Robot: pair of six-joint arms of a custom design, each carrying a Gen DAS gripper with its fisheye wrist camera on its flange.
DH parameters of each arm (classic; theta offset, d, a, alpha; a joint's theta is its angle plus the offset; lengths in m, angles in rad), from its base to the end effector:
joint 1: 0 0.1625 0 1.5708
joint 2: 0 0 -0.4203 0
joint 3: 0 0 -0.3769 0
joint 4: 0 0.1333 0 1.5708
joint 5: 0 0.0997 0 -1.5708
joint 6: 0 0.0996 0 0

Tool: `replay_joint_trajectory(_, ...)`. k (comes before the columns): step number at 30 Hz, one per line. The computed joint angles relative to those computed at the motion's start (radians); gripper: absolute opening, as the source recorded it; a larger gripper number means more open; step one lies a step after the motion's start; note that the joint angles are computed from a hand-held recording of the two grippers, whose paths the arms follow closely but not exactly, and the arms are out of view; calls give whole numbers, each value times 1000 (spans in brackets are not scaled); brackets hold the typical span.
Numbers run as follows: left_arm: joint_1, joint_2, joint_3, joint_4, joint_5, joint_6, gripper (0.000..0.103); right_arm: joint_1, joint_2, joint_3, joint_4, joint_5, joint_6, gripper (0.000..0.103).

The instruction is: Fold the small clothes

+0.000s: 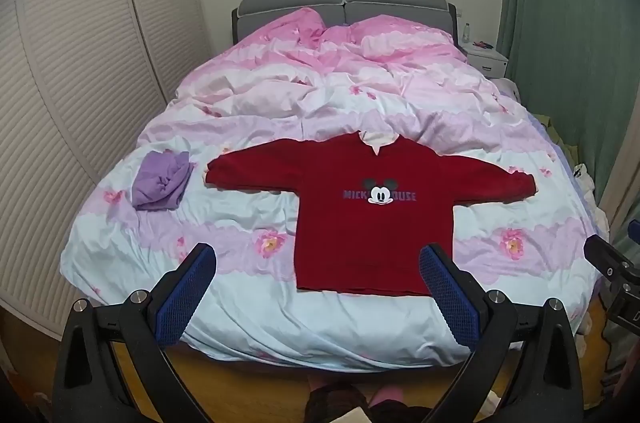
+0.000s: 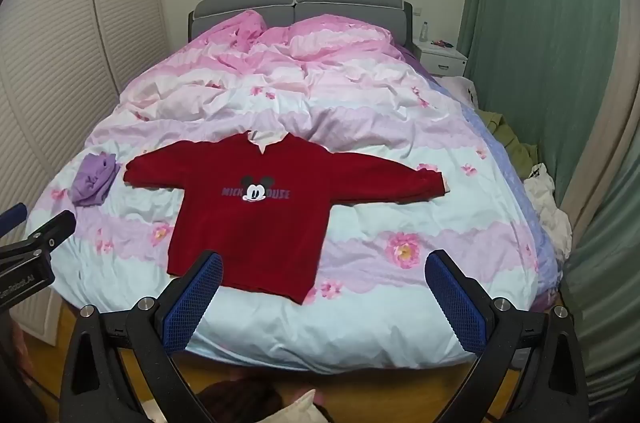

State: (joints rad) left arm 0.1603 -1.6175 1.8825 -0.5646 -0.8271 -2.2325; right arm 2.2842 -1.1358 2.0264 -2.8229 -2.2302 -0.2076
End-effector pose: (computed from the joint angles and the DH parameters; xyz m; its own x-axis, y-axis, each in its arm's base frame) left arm -0.2676 -0.2466 0.3667 -0.5501 -0.5470 -0.6310 0.2321 0.6257 -0.7447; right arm 0.4049 -0.3574 0.2123 -0.5974 -0.4916 0.6336 -0.7514 0.6192 -0.2280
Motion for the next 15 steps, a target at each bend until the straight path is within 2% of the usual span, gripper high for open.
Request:
replay_joint_trajectory(3, -1, -4, -1, 0, -6, -4, 103, -1, -2, 0, 7, 1, 3, 102)
replay_joint_trajectory(4, 23, 14, -22, 6, -11, 5, 103, -1, -2, 0, 6, 1, 2, 102)
replay_joint_trajectory(6, 27, 9, -24, -8, 2, 25, 103, -2, -4, 2, 6, 1, 1, 102)
replay_joint_trajectory(8, 17, 17, 0, -6, 7, -5, 103, -3, -7, 4, 5, -2, 1, 102)
replay_joint_trajectory(15, 19, 13, 10, -11, 29, 21, 103, -1, -1, -2, 11, -6, 5, 102)
